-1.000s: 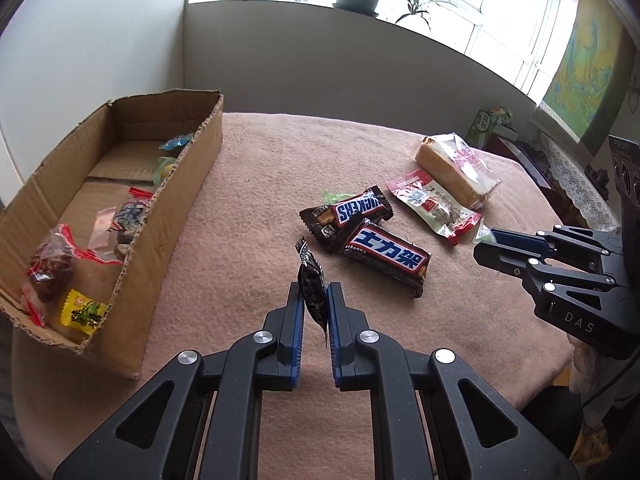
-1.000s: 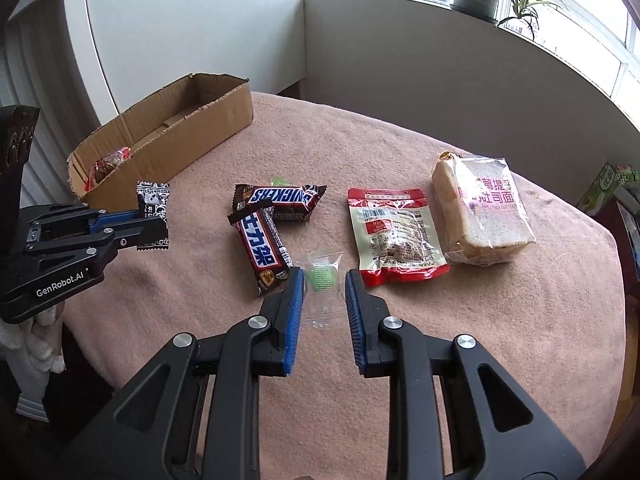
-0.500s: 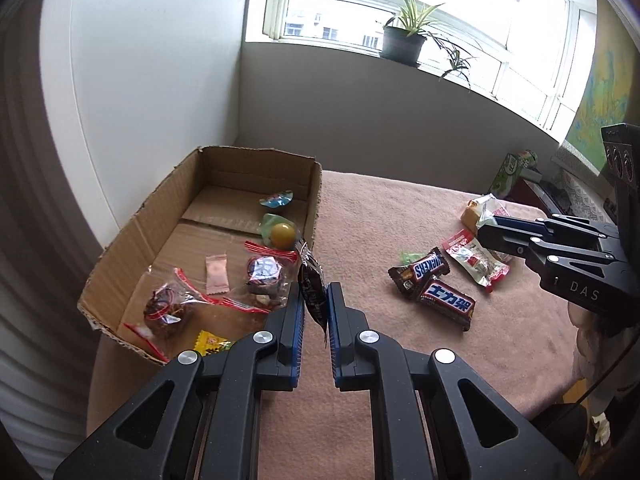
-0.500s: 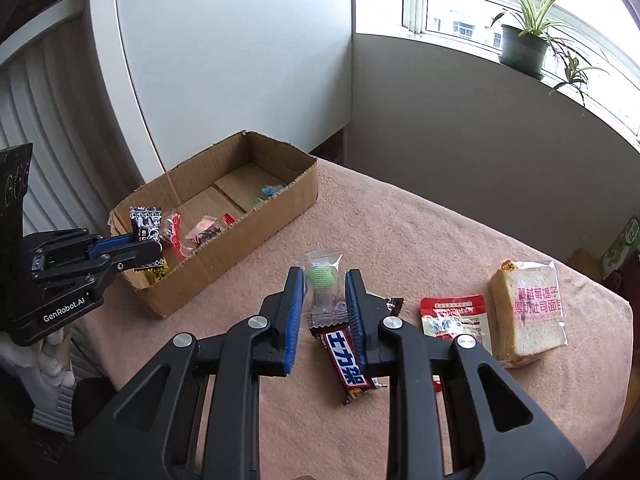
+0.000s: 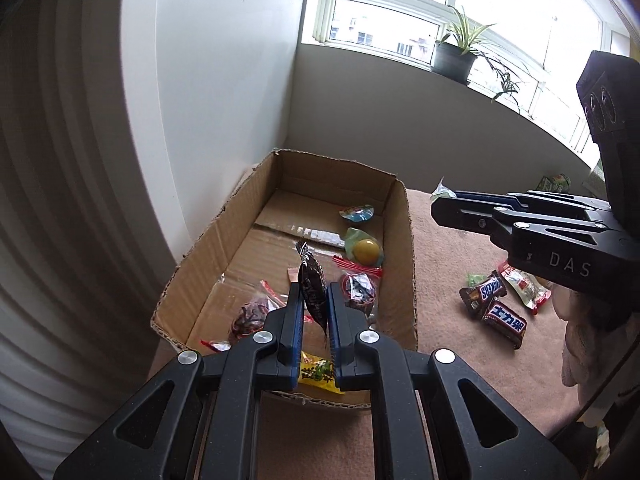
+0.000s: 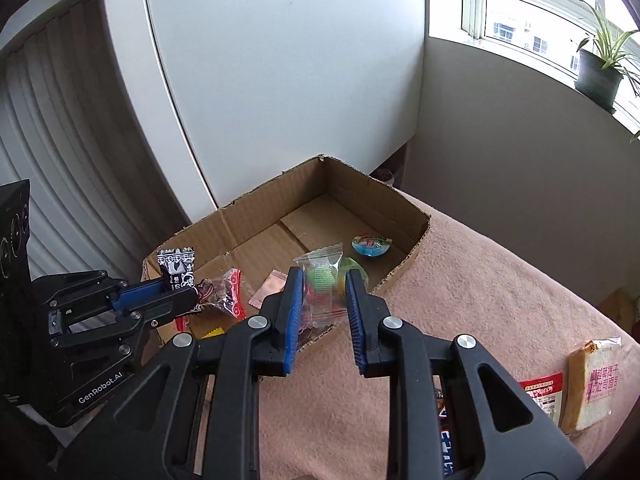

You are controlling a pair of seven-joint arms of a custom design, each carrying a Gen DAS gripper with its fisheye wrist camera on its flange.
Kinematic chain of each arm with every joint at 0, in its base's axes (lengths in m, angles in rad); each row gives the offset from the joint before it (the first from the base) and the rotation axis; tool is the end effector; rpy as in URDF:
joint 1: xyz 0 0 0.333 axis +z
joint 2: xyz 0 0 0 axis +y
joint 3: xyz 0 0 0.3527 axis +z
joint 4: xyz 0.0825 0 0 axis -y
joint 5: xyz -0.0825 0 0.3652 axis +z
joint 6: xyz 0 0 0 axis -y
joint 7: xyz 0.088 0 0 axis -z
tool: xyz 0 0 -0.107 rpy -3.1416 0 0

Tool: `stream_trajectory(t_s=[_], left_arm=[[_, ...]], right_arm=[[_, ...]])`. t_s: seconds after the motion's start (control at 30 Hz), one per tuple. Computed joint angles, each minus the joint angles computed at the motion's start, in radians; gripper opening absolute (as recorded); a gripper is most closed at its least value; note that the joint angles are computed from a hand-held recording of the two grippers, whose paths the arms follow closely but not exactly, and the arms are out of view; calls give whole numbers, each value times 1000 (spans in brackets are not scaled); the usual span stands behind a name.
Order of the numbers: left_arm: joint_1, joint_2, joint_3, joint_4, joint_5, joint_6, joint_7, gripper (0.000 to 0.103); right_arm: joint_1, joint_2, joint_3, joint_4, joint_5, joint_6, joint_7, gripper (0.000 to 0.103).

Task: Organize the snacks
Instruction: 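Carry both packets into the cardboard box and open both tools, then move both open tools back over the two Snickers bars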

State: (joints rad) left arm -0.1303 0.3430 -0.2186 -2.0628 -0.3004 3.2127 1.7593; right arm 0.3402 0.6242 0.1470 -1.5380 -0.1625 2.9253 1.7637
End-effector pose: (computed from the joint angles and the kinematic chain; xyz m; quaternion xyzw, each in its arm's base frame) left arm 0.6125 -0.1782 0.4113 -0.5869 0.7069 -0.3464 0.1897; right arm 0.6790 0.3390 0.4231 -0.7663 0.5209 -0.1722 0.3343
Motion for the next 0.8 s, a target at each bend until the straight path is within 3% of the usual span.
stream_trajectory(t_s=[0.13,0.2,0.27,0.3,0.33,0.4,0.43,0.5,0.8], left_arm=[[1,11,8,10,0,-9,-5,10],[9,13,4,12,0,-11,-3,10],[14,14,0,12,-1,-14,-1,11],[8,15,8,15,-1,-16,-5,17],[-1,14,18,17,1,-22,-10,30],[-28,10,49,10,4,-8,-27,51],[-24,7,44,5,2,1,-30,54],[6,5,11,1,-6,4,-26,54],[56,-8,-77,-18,-26,6,-13,54]], right_arm=[[0,41,10,60,15,-31,-9,23],[20,49,-15,75,8,-38,10,32],[29,50,-28,72,2,-25,25,57],[29,45,-31,64,-1,-15,31,61],[29,41,-32,57,-4,-9,35,64],[23,24,-31,32,-8,-1,41,64],[23,13,-36,16,-11,6,48,65],[26,-13,-49,-26,-23,30,66,70],[42,-164,-140,-263,-122,108,168,71]])
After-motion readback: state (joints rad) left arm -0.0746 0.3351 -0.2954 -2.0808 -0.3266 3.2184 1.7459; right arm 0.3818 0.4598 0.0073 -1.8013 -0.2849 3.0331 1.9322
